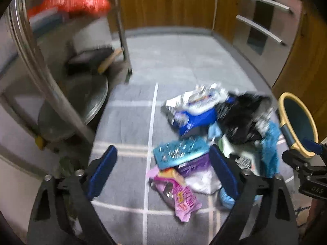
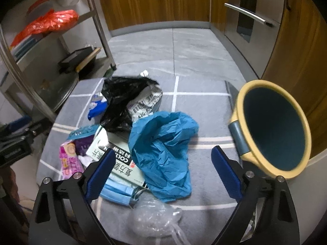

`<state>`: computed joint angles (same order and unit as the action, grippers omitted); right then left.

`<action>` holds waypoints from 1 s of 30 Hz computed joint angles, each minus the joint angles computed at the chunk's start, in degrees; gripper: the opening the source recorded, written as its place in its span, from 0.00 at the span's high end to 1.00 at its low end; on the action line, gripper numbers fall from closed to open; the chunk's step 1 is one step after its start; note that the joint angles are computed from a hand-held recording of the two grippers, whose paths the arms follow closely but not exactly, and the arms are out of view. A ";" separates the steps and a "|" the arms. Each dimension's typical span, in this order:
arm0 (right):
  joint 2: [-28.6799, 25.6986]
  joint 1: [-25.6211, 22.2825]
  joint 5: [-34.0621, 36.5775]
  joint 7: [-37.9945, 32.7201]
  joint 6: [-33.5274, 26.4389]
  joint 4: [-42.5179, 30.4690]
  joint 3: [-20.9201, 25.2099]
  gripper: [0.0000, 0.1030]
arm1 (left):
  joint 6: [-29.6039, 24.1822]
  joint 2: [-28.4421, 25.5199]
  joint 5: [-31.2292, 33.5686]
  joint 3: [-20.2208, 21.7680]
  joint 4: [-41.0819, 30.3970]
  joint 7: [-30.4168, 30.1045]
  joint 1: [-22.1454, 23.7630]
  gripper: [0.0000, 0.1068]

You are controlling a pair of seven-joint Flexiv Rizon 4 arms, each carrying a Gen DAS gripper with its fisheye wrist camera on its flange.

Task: Collect trash
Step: 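Grasp the blue glove with the right tool while the left tool grasps the pink wrapper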

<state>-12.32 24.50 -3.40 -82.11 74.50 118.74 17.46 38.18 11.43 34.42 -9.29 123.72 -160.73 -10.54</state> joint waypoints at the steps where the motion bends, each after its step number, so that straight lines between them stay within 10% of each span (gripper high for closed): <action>1: -0.58 0.52 -0.78 0.62 -0.10 0.02 -0.36 0.18 | 0.68 -0.63 -1.19 0.50 0.64 0.28 0.01 0.22; 16: -4.67 3.49 -7.50 4.04 1.77 0.50 -1.98 0.46 | 6.60 -11.28 -5.27 3.69 0.83 1.88 -2.78 0.57; 30: -4.59 3.37 -12.86 8.64 3.43 1.51 -3.72 0.79 | 3.57 -9.77 -4.19 4.21 -0.38 1.16 -4.54 0.83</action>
<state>-16.91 27.87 -16.26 -73.47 77.93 120.25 13.73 41.75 1.65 30.23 -5.08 123.34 -159.57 -15.08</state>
